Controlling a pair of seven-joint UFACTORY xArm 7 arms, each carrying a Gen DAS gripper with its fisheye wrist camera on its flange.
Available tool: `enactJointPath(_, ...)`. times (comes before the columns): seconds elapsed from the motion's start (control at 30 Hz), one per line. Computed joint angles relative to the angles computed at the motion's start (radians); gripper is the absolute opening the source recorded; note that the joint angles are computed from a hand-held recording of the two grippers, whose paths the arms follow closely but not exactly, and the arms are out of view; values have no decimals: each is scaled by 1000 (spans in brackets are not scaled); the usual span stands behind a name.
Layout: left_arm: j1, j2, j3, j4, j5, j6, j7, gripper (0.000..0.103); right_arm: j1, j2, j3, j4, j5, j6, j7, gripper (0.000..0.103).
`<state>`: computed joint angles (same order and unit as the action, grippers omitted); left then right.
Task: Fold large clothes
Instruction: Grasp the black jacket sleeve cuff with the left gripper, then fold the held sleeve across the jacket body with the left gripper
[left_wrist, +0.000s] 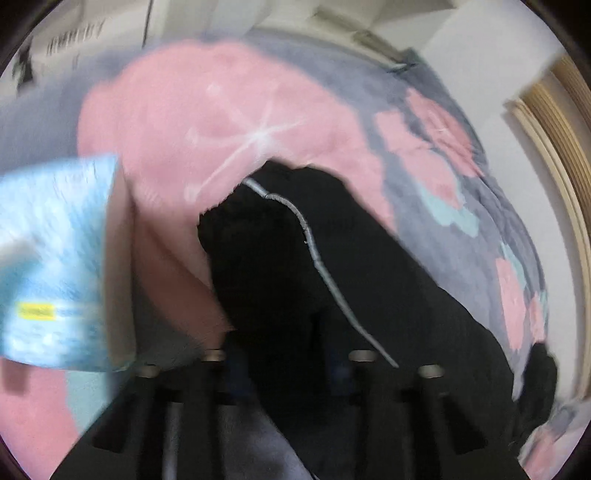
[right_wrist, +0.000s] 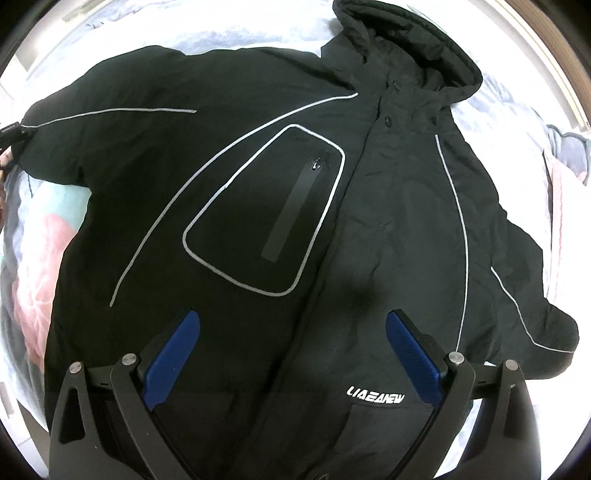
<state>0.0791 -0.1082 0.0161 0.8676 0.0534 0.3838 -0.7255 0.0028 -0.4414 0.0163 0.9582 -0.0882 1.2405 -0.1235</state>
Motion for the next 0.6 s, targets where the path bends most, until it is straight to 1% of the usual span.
enactJointPath(0.03,16,-26,-26,-4,76,6,-41,21,-1,-2,-2,0,1,1,0,101)
enactJointPath(0.07,-1,-59,-11,-19,110,12,-51,20,-3,-3,-4,0,3,2,0,101)
enactJointPath(0.1,12,-100,-37,-34,132,13,-59,20,-4,-4,-4,0,5,3,3,101)
enactJointPath(0.13,8,-138,-44,-49,135,11,-57,19,-6,-7,-6,0,7,2,7,101)
enactJointPath(0.17,-14,-177,-37,-68,101,-9,-26,16,-8,-11,-8,-1,10,4,10,101)
enactJointPath(0.2,-34,-226,-36,-92,73,-28,-2,16,-10,-12,-11,0,12,5,8,101)
enactJointPath(0.23,-42,-272,-56,-103,73,-35,7,16,-11,-18,-13,0,16,6,8,101)
enactJointPath(0.3,-56,-320,-96,-94,81,-20,26,16,-11,-37,-16,-1,23,6,4,101)
enactJointPath(0.33,-85,-336,-116,-75,77,-11,48,16,-10,-47,-17,-2,26,6,2,101)
enactJointPath(0.4,-120,-337,-156,-31,84,15,81,16,-11,-71,-20,-7,32,4,-2,101)
enactJointPath(0.47,-172,-318,-170,12,60,20,116,16,-14,-98,-26,-12,41,3,-5,101)
enactJointPath(0.57,-243,-263,-218,95,55,32,159,16,-25,-140,-31,-26,38,3,-3,101)
enactJointPath(0.6,-281,-225,-235,137,49,48,186,16,-31,-153,-36,-31,36,2,-2,101)
